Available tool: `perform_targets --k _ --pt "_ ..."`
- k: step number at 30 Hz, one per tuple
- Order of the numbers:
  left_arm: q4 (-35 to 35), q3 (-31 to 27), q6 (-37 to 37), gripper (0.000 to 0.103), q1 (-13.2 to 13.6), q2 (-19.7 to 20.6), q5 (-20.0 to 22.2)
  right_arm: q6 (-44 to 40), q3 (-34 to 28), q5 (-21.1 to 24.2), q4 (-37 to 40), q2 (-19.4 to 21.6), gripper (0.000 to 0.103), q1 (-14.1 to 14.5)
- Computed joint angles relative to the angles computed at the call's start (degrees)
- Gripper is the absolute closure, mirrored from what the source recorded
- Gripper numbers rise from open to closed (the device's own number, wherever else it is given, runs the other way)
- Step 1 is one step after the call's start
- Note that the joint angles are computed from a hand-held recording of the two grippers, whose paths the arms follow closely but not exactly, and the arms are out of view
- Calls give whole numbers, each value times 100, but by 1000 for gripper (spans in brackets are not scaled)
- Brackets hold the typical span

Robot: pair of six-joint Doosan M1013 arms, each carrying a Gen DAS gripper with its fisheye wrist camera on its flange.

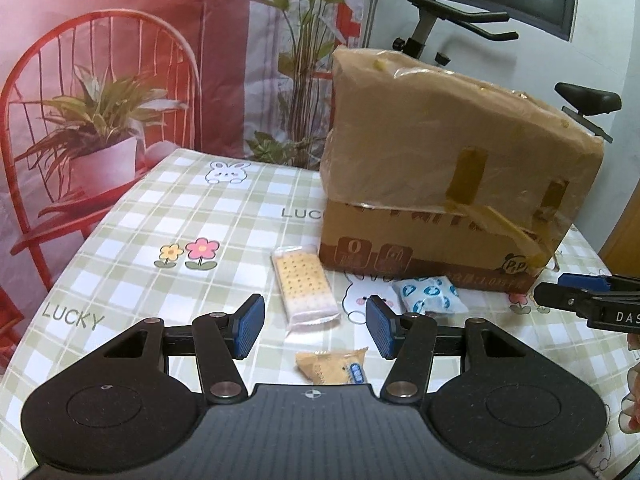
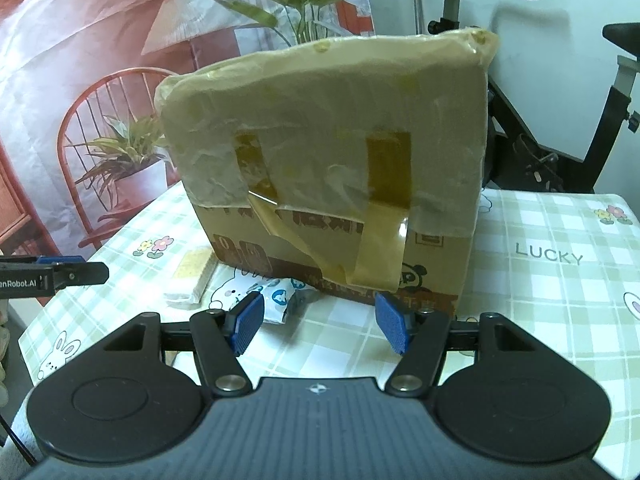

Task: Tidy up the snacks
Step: 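Move both open tools back toward the snacks on the table, then grasp the blue-white packet with the right tool while the left grasps the orange bread bar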

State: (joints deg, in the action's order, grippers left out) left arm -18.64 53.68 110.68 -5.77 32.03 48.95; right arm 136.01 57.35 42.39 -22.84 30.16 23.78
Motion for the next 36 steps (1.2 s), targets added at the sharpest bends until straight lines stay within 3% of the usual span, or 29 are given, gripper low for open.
perform_targets --k 16,26,31,36 --pt "-28 92 36 45 26 35 161 -298 -175 -55 515 234 38 -14" --pt "-51 29 -54 45 29 136 229 -522 -820 134 768 674 35 -39" --pt "-24 -87 -171 45 57 224 269 -556 -1397 441 800 1047 28 -20" --pt "-29 -169 -256 45 88 293 327 -497 -2137 1094 763 1494 24 -11"
